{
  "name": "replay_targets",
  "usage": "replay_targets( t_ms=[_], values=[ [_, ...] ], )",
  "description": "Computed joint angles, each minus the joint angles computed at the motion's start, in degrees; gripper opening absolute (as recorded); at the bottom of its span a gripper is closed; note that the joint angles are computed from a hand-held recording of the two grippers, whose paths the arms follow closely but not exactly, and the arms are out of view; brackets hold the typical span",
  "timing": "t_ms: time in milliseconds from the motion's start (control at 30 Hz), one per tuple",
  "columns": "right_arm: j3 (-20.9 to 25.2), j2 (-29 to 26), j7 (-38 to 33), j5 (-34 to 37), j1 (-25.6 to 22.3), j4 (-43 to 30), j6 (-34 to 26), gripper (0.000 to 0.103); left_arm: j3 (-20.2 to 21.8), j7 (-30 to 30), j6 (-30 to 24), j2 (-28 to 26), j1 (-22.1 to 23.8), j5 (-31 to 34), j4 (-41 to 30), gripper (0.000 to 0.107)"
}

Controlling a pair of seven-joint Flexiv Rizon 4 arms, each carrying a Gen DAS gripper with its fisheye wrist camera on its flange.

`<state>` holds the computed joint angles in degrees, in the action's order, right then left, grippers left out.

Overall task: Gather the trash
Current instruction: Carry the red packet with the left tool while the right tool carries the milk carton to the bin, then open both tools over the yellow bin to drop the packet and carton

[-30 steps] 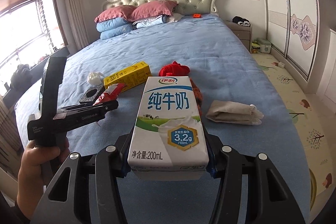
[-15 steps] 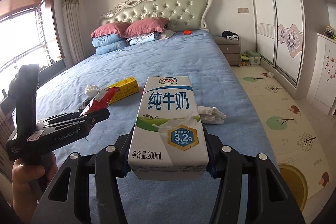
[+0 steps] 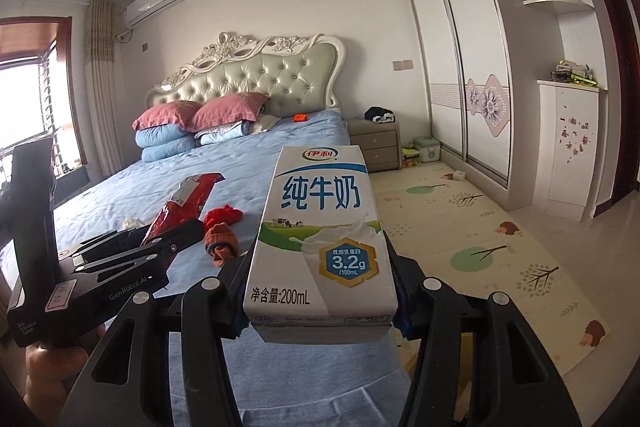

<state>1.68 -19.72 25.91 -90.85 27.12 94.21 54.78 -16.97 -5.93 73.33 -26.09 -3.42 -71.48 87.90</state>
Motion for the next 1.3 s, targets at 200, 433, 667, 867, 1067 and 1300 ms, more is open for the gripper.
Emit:
replay_targets(
  t_ms=[200,433,667,867,1067,1300],
  values=[
    [1.49,5.33,3.50,-2.44,-2.25,6.91,-2.86,0.053,-1.66,4.51,0.63,1.30,-3.23,-3.87,1.43,0.039],
    [4.38,10.76,6.50,-1.06,-5.33,15.52,-6.31,0.053,-0.77,0.39,-2.66,0.60,-7.07,2.37,2.68,0.039],
    [6.38,15.64,7.55,4.66,-8.67,24.19,-7.36,0.053,1.16,-12.43,-9.50,-2.94,-9.38,18.99,1.02,0.039],
    [6.28,17.25,11.07,7.71,-12.05,29.85,-3.38,0.053,4.31,-28.62,-22.85,-9.18,-10.86,35.55,-7.95,0.039],
    [4.68,14.70,12.44,7.71,-14.63,30.80,3.43,0.053,4.64,-37.17,-29.43,-13.72,-11.58,43.51,-15.71,0.040],
    [3.11,11.41,13.89,7.57,-15.79,30.76,7.88,0.084,4.37,-41.22,-29.25,-14.56,-12.29,46.51,-17.58,0.095]
  ],
)
